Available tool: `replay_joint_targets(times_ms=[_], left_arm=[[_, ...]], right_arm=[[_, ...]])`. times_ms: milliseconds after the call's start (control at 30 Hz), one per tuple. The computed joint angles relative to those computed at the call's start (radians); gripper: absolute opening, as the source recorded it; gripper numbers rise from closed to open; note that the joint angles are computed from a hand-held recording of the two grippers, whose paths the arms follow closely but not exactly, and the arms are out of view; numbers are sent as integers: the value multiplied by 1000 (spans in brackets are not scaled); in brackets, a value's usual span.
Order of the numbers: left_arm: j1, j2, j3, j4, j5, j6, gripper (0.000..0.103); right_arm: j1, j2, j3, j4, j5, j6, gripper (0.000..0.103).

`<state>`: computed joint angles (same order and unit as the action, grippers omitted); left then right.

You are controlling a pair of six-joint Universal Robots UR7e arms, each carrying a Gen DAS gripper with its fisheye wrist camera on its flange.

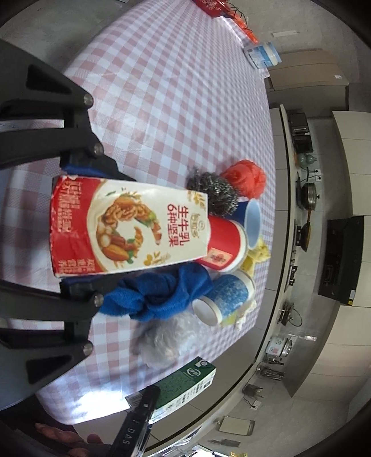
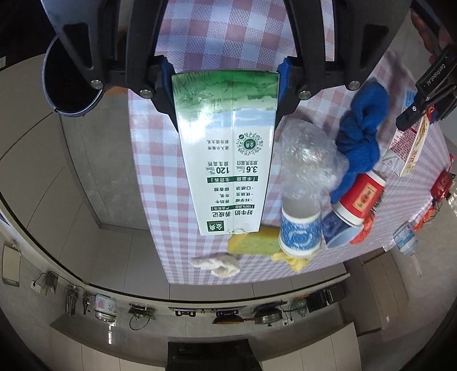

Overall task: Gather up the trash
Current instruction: 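Carry both cartons over the black bin and open both grippers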

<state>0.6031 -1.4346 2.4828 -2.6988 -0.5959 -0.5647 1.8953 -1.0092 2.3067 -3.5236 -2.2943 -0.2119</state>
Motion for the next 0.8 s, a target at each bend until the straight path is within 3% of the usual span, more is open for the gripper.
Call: replay_joint_targets(times_ms=[200, 400, 567, 800], left_arm=[[-87, -26, -16, 81, 9, -54, 52], [-170, 40, -39, 37, -29, -44, 52], [-218, 166, -84, -68, -87, -12, 52], [-287, 371, -166, -207, -186, 23, 52]], right_arm=[[34, -135, 60, 1, 0, -22, 57], [29, -335, 149, 16, -25, -58, 57], [-23, -541, 222, 72, -40, -96, 57], [-163, -869, 296, 226, 13, -187, 57]])
